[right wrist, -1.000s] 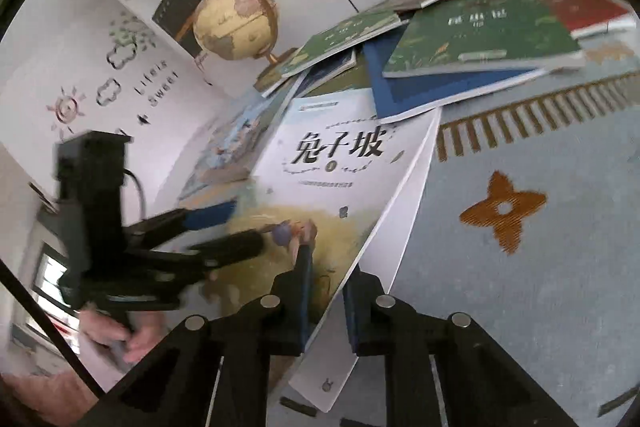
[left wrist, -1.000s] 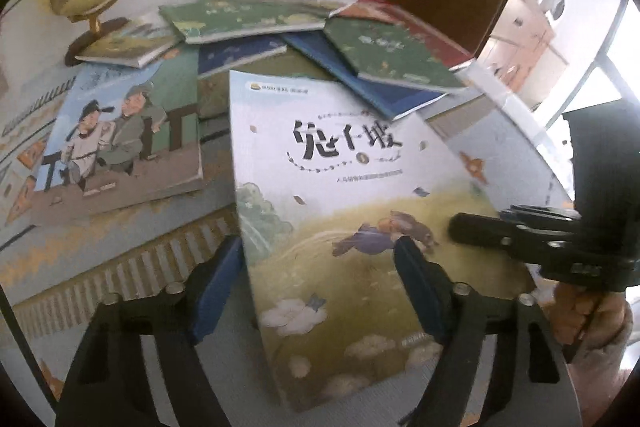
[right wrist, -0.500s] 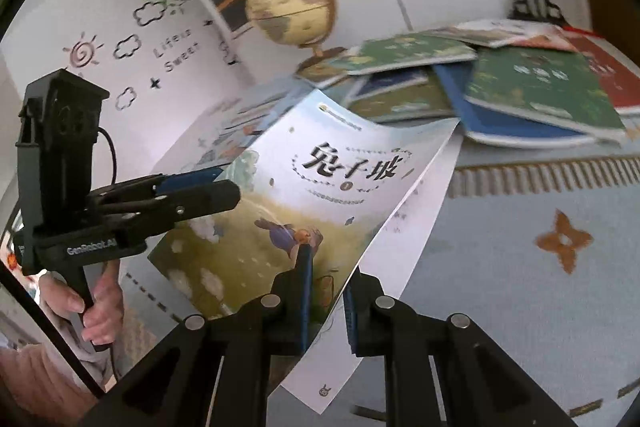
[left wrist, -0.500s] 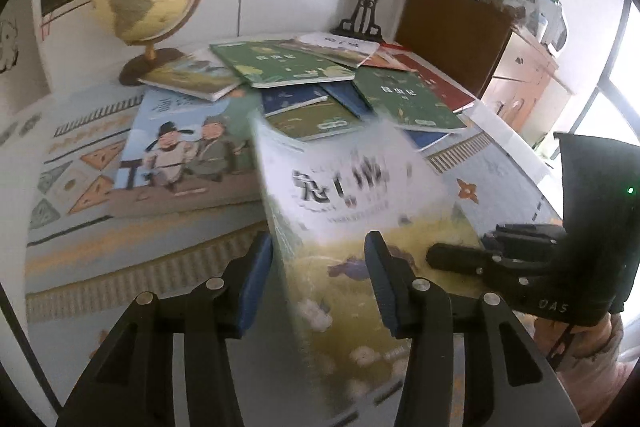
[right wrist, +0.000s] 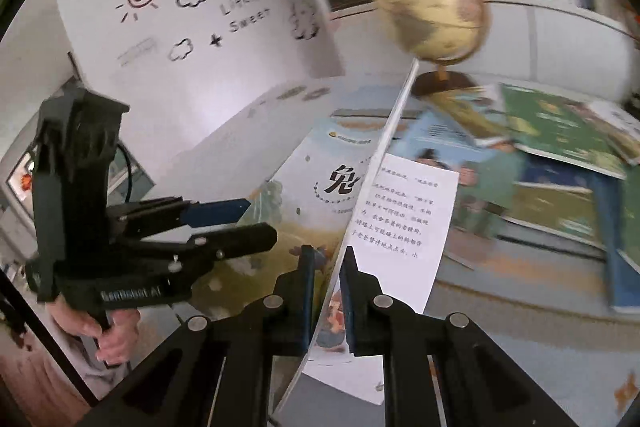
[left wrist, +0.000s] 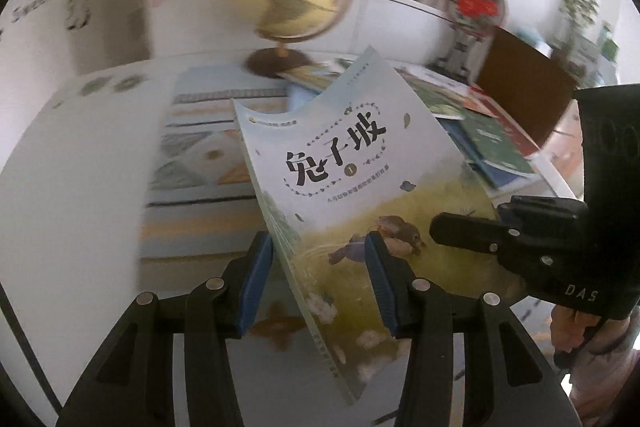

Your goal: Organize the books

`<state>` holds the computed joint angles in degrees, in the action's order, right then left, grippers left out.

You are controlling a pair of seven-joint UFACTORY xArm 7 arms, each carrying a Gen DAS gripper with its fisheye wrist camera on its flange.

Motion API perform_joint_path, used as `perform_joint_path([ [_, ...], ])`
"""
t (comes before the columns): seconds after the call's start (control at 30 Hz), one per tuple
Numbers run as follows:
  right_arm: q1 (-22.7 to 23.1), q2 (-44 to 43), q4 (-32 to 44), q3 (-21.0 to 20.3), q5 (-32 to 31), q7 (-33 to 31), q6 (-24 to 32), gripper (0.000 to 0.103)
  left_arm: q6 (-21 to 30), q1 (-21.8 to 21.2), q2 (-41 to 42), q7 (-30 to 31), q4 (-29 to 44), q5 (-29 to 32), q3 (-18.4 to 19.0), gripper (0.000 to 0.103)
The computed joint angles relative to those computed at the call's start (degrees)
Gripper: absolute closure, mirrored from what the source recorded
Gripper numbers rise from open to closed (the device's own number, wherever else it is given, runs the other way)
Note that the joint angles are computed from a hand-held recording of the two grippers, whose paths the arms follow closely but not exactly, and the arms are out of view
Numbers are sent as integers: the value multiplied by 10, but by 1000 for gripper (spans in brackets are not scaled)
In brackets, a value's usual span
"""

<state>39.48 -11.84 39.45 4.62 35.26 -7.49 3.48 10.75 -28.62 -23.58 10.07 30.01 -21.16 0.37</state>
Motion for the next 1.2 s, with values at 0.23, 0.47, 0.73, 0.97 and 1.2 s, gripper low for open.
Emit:
perform_joint_path([
  [0.23,13,141,123,36,95,-61,24,91,6,61,-29,-9,-40,7,31,59],
  [0.47,-43,199,151,107,178,-95,39,91,21,100,-7,-25,-42,21,31,59],
  [0.73,-99,221,162,165,168,-77,19,91,41,136,44,-69,-23,30,17,59],
  [0.97,-143,229,163,224,210,-118,-12,83,51,207,44,-173,-20,112,-54,52],
  [1.2,-143,180,140,211,266,-148,-15,49,80,231,34,-260,8,217,-85,48],
])
